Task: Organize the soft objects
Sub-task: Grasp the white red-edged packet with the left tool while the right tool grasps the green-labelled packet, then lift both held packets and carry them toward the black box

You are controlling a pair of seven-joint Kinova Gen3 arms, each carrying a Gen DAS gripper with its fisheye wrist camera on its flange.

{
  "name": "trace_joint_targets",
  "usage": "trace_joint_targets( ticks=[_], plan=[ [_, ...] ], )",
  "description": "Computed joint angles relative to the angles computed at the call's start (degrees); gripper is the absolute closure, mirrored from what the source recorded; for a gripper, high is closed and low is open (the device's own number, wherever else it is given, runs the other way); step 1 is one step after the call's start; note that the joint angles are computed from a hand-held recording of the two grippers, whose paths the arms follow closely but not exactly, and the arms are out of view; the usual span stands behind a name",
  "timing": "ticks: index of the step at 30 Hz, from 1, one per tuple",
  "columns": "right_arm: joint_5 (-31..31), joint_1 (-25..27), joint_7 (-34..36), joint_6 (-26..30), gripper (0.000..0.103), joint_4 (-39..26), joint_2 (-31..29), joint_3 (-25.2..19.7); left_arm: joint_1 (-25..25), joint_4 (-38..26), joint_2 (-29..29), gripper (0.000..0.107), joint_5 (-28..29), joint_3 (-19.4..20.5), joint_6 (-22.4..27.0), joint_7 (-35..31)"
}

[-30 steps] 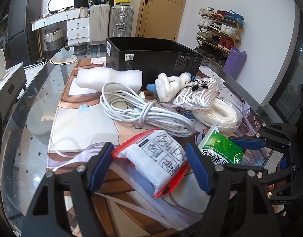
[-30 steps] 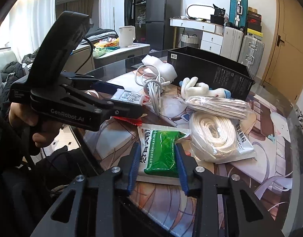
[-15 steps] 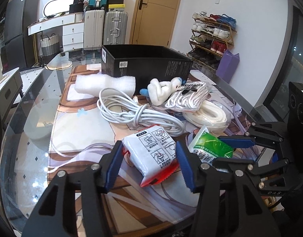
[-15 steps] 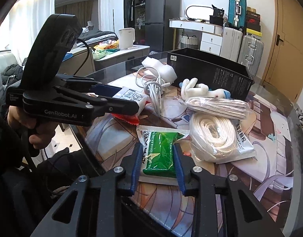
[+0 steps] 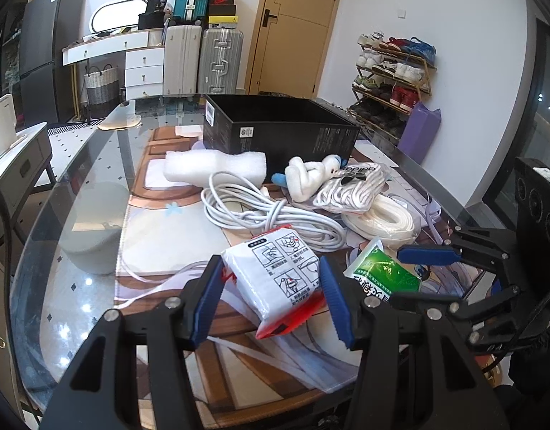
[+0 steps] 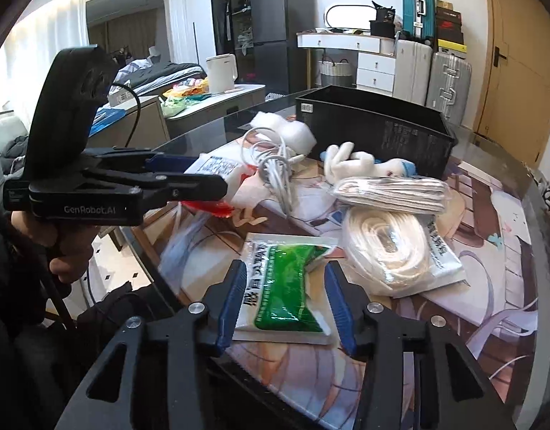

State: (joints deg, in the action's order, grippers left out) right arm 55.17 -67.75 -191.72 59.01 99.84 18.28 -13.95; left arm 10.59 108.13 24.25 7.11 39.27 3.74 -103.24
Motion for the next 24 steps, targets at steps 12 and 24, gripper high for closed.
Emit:
trace_joint_targets(
  ticks=[12, 24],
  plan=[
    [-2.20, -0.56, 4.86, -0.21, 0.054, -2.97, 2.94, 1.83, -0.62, 0.52, -0.91, 0.054, -0.58, -0.05, -1.16, 1.57],
    [1.66, -1.83, 0.98, -0.97, 0.079, -0.22, 1.48, 1.18, -1.51, 0.69, -1.22, 0.054, -2.02, 0.61, -1.95, 3.57]
  ],
)
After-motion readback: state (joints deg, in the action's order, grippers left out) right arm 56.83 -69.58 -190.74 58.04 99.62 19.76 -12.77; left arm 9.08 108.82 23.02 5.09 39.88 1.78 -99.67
